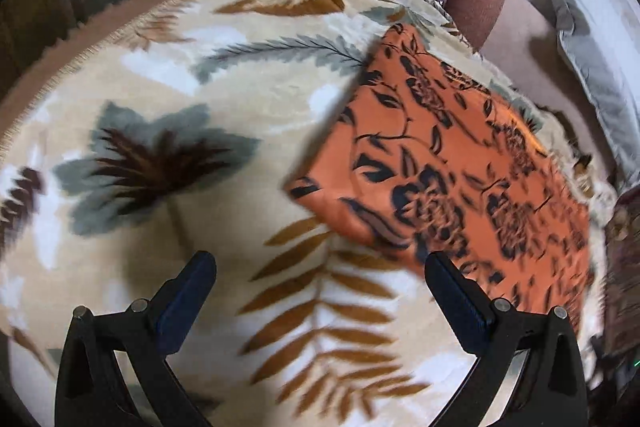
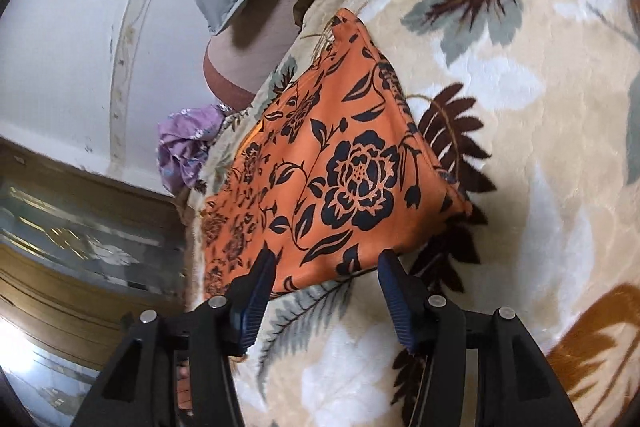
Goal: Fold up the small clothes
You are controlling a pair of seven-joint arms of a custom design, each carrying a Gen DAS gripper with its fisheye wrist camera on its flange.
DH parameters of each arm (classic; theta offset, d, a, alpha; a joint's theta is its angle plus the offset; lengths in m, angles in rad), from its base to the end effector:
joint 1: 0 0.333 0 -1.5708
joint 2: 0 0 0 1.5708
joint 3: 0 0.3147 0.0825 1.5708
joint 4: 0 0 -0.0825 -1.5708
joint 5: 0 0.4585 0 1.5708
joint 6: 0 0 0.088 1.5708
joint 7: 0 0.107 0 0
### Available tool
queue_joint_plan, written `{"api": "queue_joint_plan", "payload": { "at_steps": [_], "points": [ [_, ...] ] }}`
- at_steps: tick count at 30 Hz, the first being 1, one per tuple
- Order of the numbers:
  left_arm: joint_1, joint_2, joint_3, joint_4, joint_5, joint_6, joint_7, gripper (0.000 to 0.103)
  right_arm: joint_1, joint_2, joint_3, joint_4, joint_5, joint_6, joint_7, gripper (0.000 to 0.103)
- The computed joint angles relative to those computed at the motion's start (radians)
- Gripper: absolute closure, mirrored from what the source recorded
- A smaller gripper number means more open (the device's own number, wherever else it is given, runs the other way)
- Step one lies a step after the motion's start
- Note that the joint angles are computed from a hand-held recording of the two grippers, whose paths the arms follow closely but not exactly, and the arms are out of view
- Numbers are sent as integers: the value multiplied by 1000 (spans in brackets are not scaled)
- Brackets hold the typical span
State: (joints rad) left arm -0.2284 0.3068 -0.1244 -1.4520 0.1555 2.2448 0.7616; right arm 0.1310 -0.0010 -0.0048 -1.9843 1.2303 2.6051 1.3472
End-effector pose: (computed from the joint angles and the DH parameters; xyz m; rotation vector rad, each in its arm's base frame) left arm 0.7255 -0.2489 0.5517 -2.3896 1.5761 -0.6664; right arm 0.6608 0.0639 0.4911 -1.0163 1.8444 0.2566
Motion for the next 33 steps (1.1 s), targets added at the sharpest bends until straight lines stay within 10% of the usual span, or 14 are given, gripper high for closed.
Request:
{"api": "queue_joint_plan", "payload": {
  "at_steps": [6,23,33],
  "points": [
    [25,83,-15,68,-112,57,23,34,-16,60,7,48,55,-31,19,46],
    [-38,153,17,163,-32,5,9,24,-53,60,13,43,70,-200,17,45],
    [4,150,-1,147,-154,65,3,24,-48,95,20,64,-2,-115,113,44]
  ]
}}
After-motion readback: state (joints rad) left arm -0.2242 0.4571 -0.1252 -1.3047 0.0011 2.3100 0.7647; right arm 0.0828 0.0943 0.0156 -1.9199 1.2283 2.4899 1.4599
